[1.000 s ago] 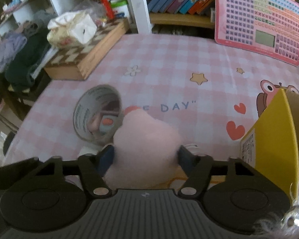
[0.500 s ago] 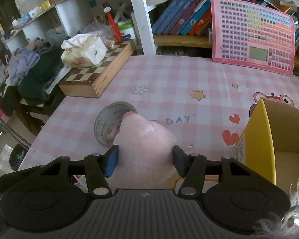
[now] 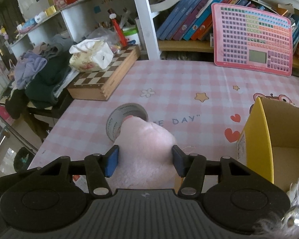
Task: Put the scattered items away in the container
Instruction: 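Lift both held items and carry them over the yellow box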
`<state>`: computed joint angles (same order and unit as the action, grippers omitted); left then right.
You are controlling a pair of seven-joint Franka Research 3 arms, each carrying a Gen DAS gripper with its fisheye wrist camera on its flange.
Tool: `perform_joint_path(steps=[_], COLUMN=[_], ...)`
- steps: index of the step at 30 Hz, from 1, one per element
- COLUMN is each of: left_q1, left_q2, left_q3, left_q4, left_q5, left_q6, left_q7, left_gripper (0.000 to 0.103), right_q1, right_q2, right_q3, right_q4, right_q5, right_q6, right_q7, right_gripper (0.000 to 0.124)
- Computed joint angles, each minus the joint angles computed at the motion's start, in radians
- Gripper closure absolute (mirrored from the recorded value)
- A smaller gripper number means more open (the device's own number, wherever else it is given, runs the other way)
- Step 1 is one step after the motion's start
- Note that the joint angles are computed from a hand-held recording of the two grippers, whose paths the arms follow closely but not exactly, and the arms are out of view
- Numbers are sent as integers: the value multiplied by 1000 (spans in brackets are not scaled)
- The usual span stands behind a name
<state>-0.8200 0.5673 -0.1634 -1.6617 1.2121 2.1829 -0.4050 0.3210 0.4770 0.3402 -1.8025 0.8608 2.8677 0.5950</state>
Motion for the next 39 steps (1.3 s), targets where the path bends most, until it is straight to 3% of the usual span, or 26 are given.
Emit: perform_joint_path(steps=[5,12,20,39], left_q1=[-14,-26,-37,-82], left_q2=[-18,-46,-83,-114], left_q3=[-12,-29,-55,-100], left_q4=[-20,-49,-82,-100], left_q5=[-8,-9,1,30], left_q6=[-22,-57,-98,-157], left_q7=[-7,-35,-60,-64], left_gripper=[49,49,49,49], right_q1=[-9,-29,-31,100], right_q2=[-10,-45,-141,-362], right_q3=[28,42,48,-108], right_q4=[-26,-61,-160,-389], right_q5=[51,72,222,562], right_q6=[107,85,57,27], right_q7=[-30,-21,-154,-396], right_gripper=[75,75,74,74])
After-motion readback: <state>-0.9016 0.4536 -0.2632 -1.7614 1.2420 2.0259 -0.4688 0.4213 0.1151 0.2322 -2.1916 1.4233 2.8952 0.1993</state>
